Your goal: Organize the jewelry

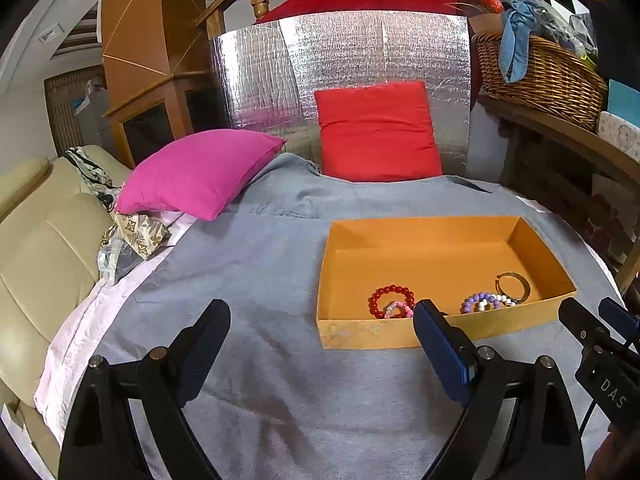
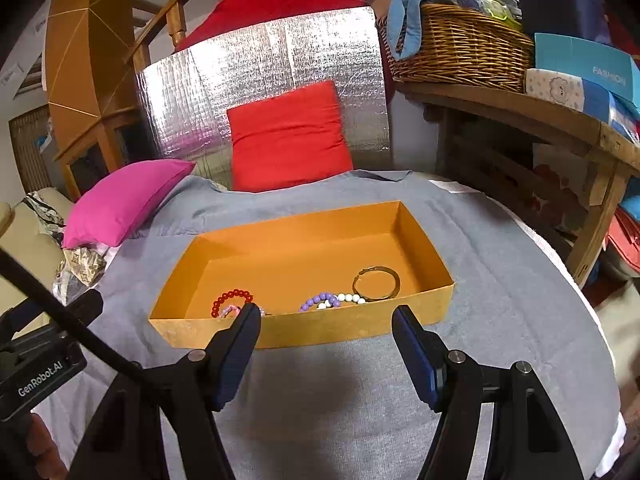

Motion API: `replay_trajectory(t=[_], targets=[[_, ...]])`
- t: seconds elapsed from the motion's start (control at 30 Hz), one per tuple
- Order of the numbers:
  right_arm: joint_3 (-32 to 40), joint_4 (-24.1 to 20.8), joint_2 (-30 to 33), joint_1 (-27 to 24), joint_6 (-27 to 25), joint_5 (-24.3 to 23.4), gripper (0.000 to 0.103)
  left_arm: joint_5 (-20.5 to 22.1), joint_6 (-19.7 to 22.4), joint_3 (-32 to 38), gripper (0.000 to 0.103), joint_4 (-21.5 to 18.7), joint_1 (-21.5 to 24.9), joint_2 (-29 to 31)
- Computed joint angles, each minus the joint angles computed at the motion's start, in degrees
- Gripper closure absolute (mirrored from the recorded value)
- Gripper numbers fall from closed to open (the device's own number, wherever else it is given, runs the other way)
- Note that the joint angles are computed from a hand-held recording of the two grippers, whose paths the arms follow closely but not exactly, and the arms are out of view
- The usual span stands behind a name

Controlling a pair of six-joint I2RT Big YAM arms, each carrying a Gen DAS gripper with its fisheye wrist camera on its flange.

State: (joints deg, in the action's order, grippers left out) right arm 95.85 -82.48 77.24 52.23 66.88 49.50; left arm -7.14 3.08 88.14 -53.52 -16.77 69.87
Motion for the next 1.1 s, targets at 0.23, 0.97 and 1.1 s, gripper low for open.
replay_trajectory(t=[0.23,0.97,1.1], targets=[[0.04,-0.02,-0.05,0.01,-0.21,-0.03,0.031,-0.11,0.15,0.12,0.01,-0.21,-0.24,0.11],[0.14,0.74,-0.11,-0.42,-1.29,-0.54,0.031,-0.25,-0.39,0.97,0.01,-0.4,0.06,0.72],[0.98,0.08,0.48,-0.9,-1.51,-1.08,0.031,-0.09,-0.57,1.68,0.01,-0.44,0.26,1.24]])
